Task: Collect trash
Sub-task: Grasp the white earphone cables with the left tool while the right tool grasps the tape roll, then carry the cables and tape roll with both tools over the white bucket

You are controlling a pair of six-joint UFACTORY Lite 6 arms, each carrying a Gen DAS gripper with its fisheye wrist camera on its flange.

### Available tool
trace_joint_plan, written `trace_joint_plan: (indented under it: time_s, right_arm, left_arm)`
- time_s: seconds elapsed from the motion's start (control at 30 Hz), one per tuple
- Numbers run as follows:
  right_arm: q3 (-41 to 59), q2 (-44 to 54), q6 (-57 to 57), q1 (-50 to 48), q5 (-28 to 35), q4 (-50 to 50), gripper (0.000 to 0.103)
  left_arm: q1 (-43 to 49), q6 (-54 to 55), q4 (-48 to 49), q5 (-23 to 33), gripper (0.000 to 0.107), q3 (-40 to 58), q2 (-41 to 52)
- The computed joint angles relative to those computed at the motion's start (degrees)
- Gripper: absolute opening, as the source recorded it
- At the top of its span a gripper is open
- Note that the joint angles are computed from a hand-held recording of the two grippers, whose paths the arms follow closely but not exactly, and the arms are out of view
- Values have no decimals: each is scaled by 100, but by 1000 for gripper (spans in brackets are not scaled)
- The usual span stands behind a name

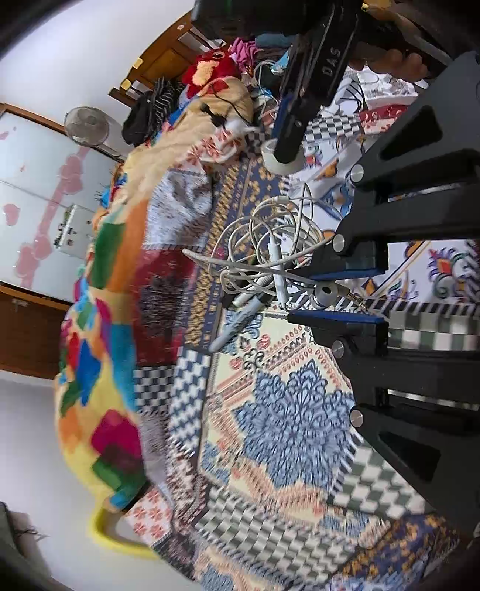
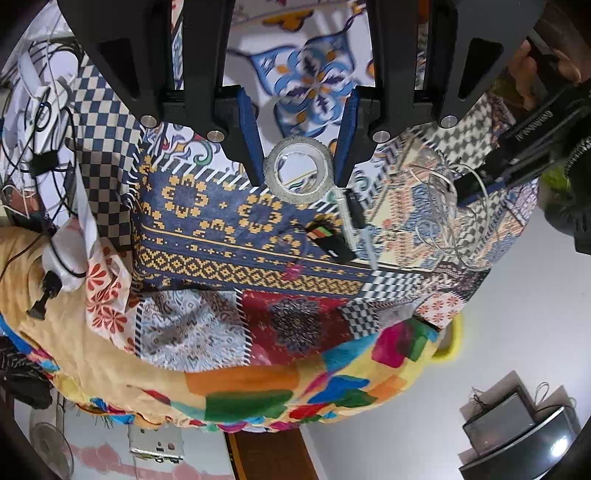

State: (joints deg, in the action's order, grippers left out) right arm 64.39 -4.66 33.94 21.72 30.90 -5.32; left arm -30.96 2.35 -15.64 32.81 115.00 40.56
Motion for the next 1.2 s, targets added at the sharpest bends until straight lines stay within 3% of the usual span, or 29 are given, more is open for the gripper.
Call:
trace_joint_plan:
  time_s: [0.23, 0.43, 0.7, 0.83, 1.0, 1.2]
  right_arm:
    - [673, -537, 1135, 928, 1064, -1100, 35]
    - [1683, -635, 2130, 2192, 2289, -2079, 35]
    - [3320, 5, 3312, 4327, 4025, -3410, 35]
    - [4170, 586, 3615, 5188, 4654, -3795, 35]
    - [5361, 1510, 3691, 5956, 5167, -4063, 35]
    - [7767, 3244, 3228, 6541, 5761, -4177, 35]
  left_arm:
    - [-11, -444, 478, 23, 14, -1086, -1601]
    - [10, -741, 839, 357, 14, -1815, -2895]
    - [221, -1071, 1305, 807, 14, -2926, -4912]
    - [660, -763, 1092, 1213, 14, -3330, -5906]
    - [1936, 337, 79, 1813, 14, -3661, -6825]
    - [5431, 3112, -2322, 3488, 14, -3963, -7552]
